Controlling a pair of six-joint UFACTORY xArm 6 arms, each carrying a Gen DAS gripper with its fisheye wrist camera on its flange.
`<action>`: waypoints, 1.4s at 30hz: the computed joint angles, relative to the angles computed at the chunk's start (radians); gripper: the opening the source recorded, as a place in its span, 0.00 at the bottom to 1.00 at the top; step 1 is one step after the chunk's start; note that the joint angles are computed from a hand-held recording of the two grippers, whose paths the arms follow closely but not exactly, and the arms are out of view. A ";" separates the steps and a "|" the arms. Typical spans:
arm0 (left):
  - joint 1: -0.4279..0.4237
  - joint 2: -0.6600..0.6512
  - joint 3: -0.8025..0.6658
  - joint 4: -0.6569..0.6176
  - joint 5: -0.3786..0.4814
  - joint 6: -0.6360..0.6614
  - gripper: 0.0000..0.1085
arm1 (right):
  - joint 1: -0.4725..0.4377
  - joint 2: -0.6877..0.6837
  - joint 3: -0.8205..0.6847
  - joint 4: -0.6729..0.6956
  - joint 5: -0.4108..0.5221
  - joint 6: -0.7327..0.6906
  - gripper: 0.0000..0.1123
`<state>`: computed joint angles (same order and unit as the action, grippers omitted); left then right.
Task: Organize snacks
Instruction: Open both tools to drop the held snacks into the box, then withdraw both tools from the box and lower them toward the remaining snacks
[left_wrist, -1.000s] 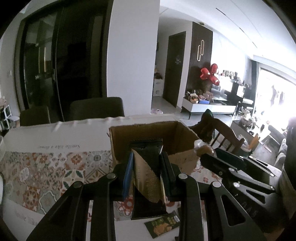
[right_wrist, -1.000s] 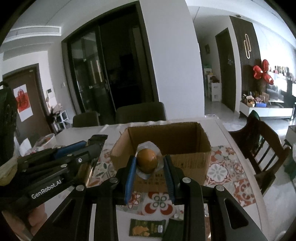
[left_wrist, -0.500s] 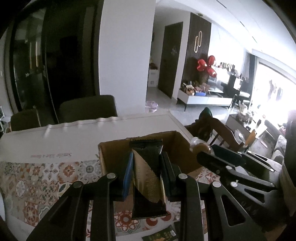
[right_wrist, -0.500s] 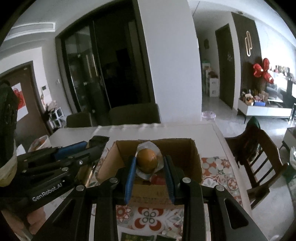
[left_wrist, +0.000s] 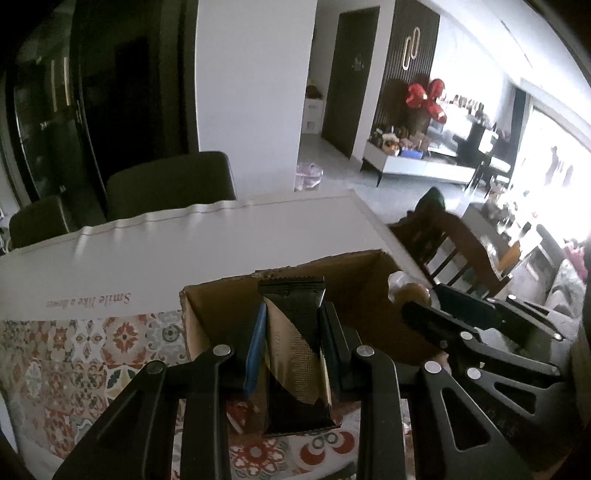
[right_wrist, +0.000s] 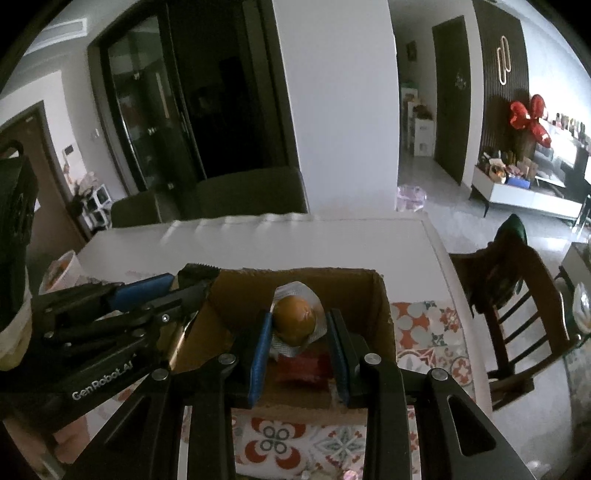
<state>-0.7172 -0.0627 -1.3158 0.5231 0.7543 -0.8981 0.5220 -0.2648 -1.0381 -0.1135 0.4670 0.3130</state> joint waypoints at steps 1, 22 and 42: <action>0.003 0.009 -0.008 0.002 0.006 0.003 0.27 | -0.002 0.012 -0.009 0.010 0.007 -0.006 0.28; -0.087 -0.100 0.087 0.184 0.057 -0.135 0.42 | -0.014 -0.100 0.117 -0.070 -0.031 0.099 0.40; -0.301 -0.338 0.344 0.404 0.063 -0.302 0.42 | 0.085 -0.519 0.438 -0.598 -0.042 0.590 0.40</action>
